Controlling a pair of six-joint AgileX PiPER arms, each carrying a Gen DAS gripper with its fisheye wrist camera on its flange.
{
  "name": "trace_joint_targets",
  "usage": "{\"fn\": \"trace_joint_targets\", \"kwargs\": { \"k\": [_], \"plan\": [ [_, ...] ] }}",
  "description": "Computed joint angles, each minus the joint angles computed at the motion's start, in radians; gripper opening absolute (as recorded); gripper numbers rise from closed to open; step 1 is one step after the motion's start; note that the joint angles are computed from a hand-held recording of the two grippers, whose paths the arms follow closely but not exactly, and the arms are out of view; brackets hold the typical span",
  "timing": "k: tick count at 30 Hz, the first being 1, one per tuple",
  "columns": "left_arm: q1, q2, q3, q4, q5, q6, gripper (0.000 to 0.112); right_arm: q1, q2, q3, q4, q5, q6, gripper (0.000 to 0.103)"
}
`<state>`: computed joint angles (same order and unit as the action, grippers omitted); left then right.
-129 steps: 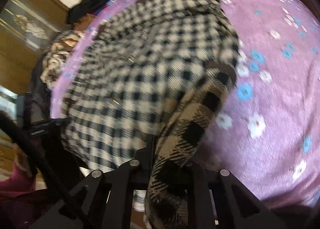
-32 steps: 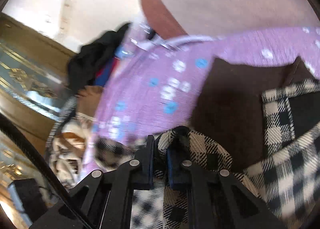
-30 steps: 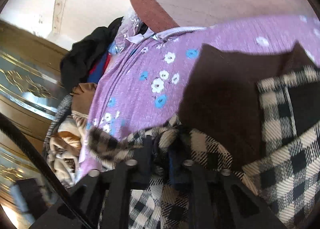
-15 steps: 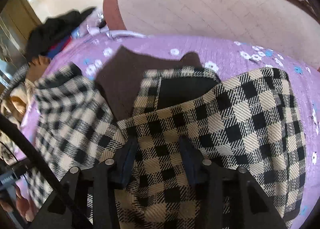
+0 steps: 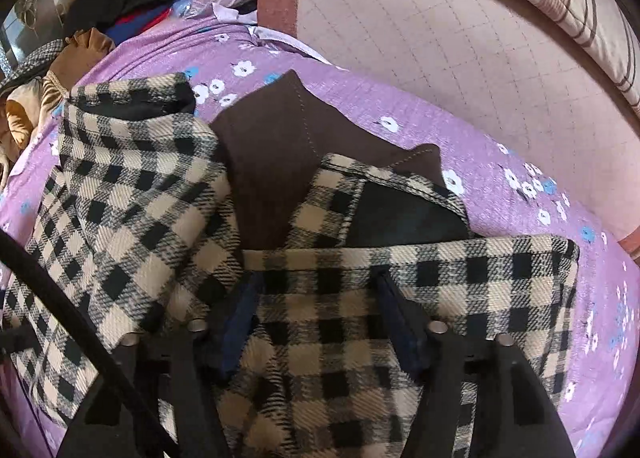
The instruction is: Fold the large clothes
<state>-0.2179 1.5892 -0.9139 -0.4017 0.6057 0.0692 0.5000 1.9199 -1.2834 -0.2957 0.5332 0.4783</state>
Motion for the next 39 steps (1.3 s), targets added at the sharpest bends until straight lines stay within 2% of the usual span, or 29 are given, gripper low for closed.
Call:
{"fn": "trace_joint_targets", "kwargs": {
  "k": [1,2,6,11,14,16,18,19,20,22,24,26,28,29,30,31,32,35,36,38,39],
  "plan": [
    [-0.005,-0.003,0.0,-0.002,0.003,0.007,0.066,-0.002,-0.01,0.01,0.028,-0.022,-0.019,0.017],
    [-0.003,-0.001,-0.006,-0.019,0.022,0.027,0.06,-0.003,-0.032,0.02,0.016,-0.03,-0.004,0.005],
    [-0.013,-0.003,-0.009,-0.004,0.026,0.02,0.052,-0.053,-0.1,0.055,-0.016,-0.058,0.074,0.003],
    [-0.003,-0.016,-0.001,-0.01,0.044,0.023,0.048,-0.087,-0.083,0.008,-0.231,-0.037,0.385,0.003],
    [-0.006,-0.041,0.029,0.01,0.036,0.013,0.046,-0.105,-0.05,-0.003,-0.247,-0.037,0.434,0.003],
    [-0.009,-0.062,0.052,0.029,0.031,0.001,0.043,-0.121,-0.061,0.031,-0.171,-0.089,0.373,0.006],
    [-0.008,-0.088,0.079,0.031,0.026,-0.002,0.038,-0.149,-0.131,0.115,0.014,-0.157,0.22,0.033],
    [0.001,-0.101,0.093,0.015,0.029,0.012,0.033,-0.156,-0.191,0.179,0.082,-0.188,0.169,0.051],
    [-0.006,-0.086,0.085,0.009,0.02,0.005,0.031,-0.157,-0.246,0.229,0.11,-0.195,0.139,0.054],
    [0.029,-0.111,0.123,-0.047,0.017,0.055,0.024,-0.127,-0.336,0.313,0.096,-0.174,0.136,0.054],
    [0.066,-0.145,0.161,-0.091,0.023,0.092,0.019,-0.096,-0.419,0.401,0.202,-0.176,0.016,0.054],
    [0.074,-0.194,0.194,-0.089,0.021,0.084,0.018,-0.046,-0.46,0.462,0.298,-0.205,-0.071,0.054],
    [0.099,-0.229,0.207,-0.118,0.034,0.123,0.018,0.031,-0.471,0.487,0.328,-0.235,-0.081,0.054],
    [0.11,-0.249,0.218,-0.142,0.036,0.137,0.02,0.073,-0.466,0.486,0.324,-0.25,-0.06,0.055],
    [0.126,-0.253,0.228,-0.186,0.031,0.17,0.034,0.118,-0.452,0.48,0.358,-0.268,-0.071,0.056],
    [0.164,-0.262,0.238,-0.269,0.045,0.237,0.054,0.147,-0.44,0.476,0.365,-0.278,-0.06,0.057],
    [0.198,-0.265,0.242,-0.345,0.062,0.304,0.061,0.181,-0.425,0.47,0.342,-0.285,-0.015,0.057],
    [0.201,-0.252,0.232,-0.367,0.025,0.343,0.064,0.252,-0.407,0.47,0.271,-0.291,0.085,0.057],
    [0.195,-0.244,0.226,-0.337,0.022,0.336,0.064,0.274,-0.414,0.48,0.205,-0.285,0.155,0.057],
    [0.186,-0.215,0.213,-0.315,0.033,0.346,0.045,0.303,-0.431,0.493,0.068,-0.258,0.294,0.059],
    [0.169,-0.194,0.205,-0.284,0.032,0.327,0.029,0.311,-0.459,0.516,0.024,-0.245,0.342,0.06]
  ]
}}
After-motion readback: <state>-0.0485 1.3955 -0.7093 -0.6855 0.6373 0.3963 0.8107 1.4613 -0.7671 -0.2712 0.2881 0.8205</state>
